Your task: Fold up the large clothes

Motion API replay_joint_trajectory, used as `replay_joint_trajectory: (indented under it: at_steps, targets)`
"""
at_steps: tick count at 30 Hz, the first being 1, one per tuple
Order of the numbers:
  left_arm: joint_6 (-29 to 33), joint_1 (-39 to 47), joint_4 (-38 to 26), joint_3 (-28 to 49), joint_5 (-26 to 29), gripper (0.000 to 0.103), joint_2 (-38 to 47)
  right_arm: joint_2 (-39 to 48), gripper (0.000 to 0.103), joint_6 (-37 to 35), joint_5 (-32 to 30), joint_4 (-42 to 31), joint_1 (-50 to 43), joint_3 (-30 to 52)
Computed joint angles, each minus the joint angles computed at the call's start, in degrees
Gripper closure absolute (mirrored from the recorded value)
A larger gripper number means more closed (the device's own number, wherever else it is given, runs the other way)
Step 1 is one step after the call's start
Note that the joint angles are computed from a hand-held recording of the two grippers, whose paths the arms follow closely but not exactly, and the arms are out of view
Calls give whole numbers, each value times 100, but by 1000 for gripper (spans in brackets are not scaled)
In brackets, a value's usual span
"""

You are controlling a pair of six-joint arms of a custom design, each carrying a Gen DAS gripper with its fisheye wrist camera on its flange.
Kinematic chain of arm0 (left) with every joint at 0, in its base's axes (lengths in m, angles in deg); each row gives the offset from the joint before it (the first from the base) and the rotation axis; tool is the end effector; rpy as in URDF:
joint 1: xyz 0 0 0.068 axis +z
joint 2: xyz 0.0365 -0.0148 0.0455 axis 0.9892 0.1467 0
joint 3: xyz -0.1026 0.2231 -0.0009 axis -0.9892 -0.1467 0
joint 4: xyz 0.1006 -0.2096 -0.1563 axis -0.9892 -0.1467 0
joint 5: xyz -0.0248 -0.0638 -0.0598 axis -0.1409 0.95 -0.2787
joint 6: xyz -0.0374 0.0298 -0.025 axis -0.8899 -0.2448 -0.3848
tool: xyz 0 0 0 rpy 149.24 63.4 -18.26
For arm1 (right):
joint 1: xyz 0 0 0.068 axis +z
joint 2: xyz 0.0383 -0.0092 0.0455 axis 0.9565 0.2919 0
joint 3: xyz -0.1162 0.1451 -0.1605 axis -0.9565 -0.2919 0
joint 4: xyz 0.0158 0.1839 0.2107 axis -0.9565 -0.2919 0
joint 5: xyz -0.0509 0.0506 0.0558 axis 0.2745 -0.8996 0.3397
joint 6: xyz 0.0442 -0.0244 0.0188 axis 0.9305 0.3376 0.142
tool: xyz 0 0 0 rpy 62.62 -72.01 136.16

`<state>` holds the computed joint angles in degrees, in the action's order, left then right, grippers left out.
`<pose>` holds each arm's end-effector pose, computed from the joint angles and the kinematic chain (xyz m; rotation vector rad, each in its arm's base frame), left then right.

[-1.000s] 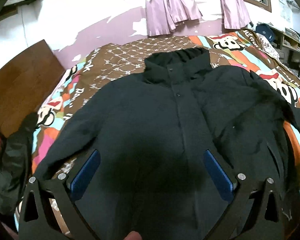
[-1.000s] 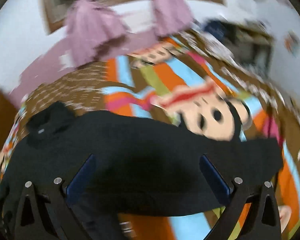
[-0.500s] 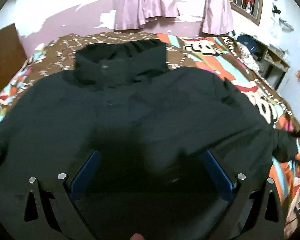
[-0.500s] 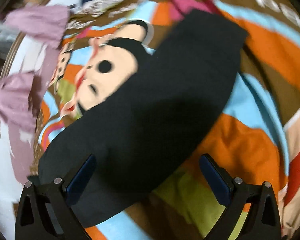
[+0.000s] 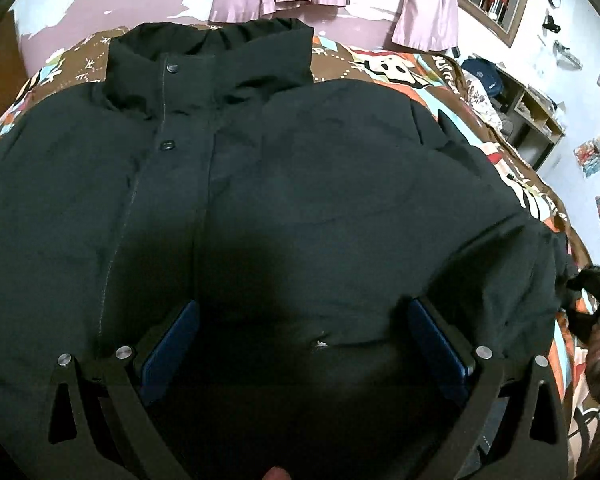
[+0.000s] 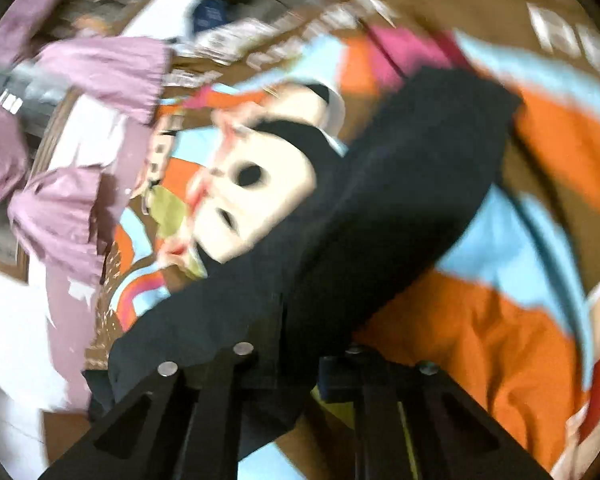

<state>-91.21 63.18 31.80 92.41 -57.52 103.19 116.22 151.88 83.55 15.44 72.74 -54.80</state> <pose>0.3093 -0.1085 0.0611 0.3703 2.4852 -0.3577 0.2309 -0.0025 0.0796 1.3402 2.0225 0.4949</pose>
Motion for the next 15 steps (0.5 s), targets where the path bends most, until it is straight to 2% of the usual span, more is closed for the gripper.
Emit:
replay_joint_trajectory:
  at_steps: [2, 5, 7, 9, 13, 15]
  targets:
    - [-6, 20, -161, 20, 40, 2, -59, -521, 94, -480, 699, -766, 468, 503]
    - [75, 239, -570, -61, 212, 2, -421, -570, 94, -1469, 1981, -1474, 1555, 1597]
    - [183, 401, -701, -242, 164, 2, -796, -90, 94, -2313, 2677, -1512, 2307, 2409]
    - [390, 771, -734, -645, 269, 2, -1407, 727, 94, -3496, 3359, -1403, 3277, 3407]
    - [833, 1926, -1047, -1329, 1052, 2, -2496, 2635, 94, -5312, 3658, -1277, 4558, 5162]
    - [1177, 2685, -1384, -1462, 1536, 2, -2846, 3496, 94, -5618, 3402, -1558, 4982, 5904]
